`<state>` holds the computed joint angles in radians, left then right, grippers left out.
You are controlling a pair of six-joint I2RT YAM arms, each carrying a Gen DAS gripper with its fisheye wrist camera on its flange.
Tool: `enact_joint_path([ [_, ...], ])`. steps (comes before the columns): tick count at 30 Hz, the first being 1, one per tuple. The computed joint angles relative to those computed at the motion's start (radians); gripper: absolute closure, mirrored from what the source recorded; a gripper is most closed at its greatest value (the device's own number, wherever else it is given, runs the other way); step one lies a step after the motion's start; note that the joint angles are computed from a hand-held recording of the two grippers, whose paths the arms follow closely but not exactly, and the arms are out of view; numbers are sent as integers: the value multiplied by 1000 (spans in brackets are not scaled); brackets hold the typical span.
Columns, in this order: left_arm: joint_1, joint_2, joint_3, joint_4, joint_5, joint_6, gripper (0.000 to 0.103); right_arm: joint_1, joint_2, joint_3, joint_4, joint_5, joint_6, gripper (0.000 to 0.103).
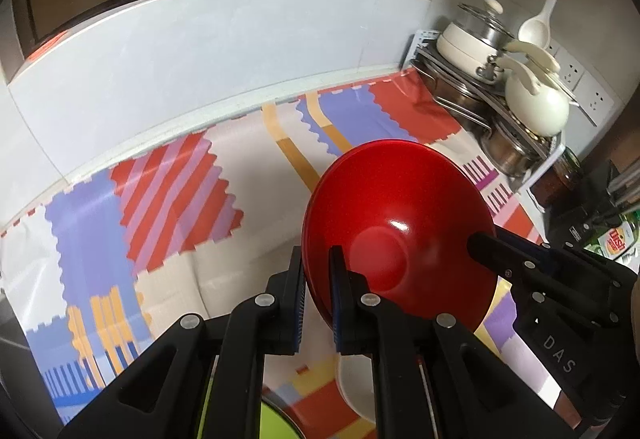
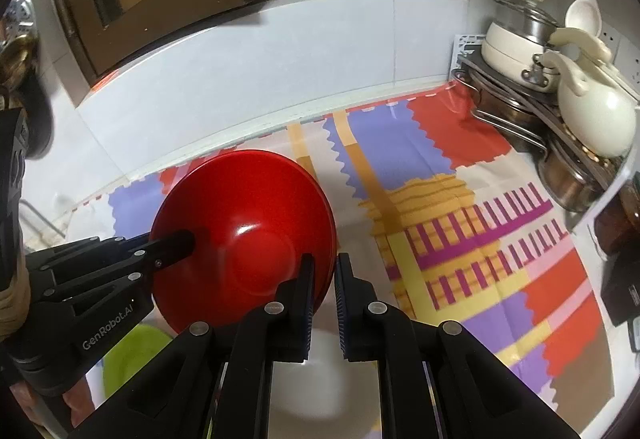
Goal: Organize plates and bowls
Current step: 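Lift the red-and-black bowl with both grippers and carry it to the white bowl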
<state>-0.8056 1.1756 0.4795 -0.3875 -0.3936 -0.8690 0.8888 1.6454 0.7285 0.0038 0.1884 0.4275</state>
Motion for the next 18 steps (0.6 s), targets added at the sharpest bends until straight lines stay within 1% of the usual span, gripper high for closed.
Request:
enact_joint_path([
  [5,-124,3,-3,-29,-45,-127,91,29,-100,-106,0,29,15,91],
  [8,-207,30,2,-47,-71,-210,90,47,-135,-148,-2,39,29,91],
  [10,-241,50,4,-47,-79,-245,90,54,-156,-181,3,42,33,91],
  [13,-281,76,-9,-23,-67,-307,90,61,-175,-217,9,41,43,91],
  [18,-328,139,-29,31,-43,-381,90,75,-190,-272,34,45,55,91],
])
